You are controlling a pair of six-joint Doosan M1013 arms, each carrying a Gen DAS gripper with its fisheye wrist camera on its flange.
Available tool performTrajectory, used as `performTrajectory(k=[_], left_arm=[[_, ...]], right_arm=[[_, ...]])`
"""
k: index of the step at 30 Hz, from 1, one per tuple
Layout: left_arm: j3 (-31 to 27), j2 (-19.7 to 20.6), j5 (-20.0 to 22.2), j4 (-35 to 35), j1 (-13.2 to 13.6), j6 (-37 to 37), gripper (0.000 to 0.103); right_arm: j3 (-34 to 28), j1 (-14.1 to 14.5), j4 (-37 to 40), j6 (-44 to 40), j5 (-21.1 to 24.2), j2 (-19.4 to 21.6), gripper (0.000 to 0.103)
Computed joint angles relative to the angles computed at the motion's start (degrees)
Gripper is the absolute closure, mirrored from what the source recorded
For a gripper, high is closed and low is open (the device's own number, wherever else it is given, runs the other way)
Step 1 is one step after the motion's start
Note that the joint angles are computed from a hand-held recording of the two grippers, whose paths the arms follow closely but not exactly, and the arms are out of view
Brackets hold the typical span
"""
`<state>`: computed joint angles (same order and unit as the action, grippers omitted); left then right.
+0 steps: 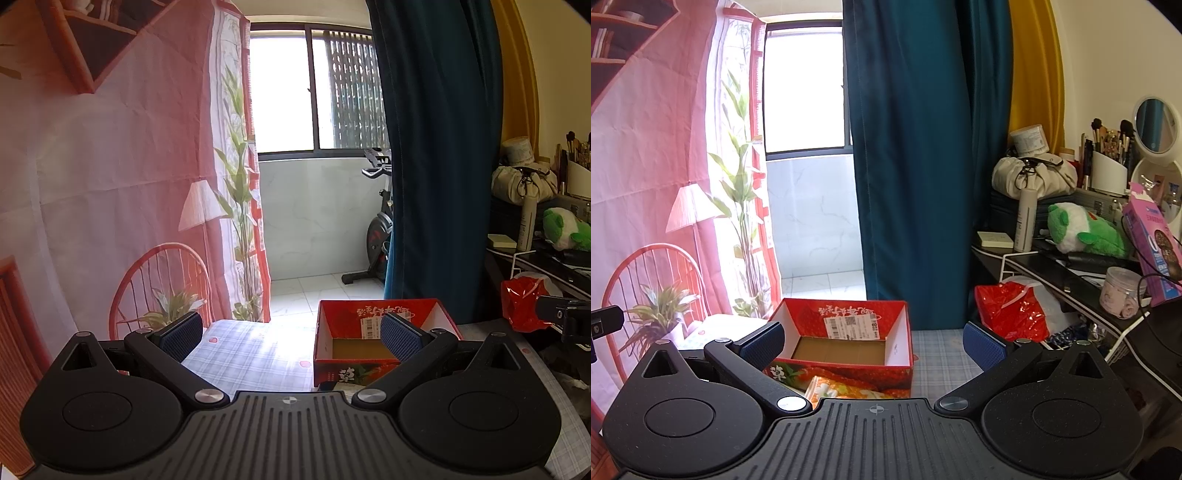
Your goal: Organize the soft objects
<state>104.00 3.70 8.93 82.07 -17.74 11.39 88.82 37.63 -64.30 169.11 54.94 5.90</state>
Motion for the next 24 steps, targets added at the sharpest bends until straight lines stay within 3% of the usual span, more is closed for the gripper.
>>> performTrajectory(k=[15,24], left_arm=[[-0.18,-0.14,-0.52,-6.06,0.18,6.32,0.0],[-0.13,-0.12,-0.47,-5.34,0.14,5.6,0.0]], right_arm=[[-0.02,-0.02,0.02,-0.24,0.04,-0.13,0.0],[-0.12,0.0,-0.06,-0.25,0.15,-0.05,0.0]])
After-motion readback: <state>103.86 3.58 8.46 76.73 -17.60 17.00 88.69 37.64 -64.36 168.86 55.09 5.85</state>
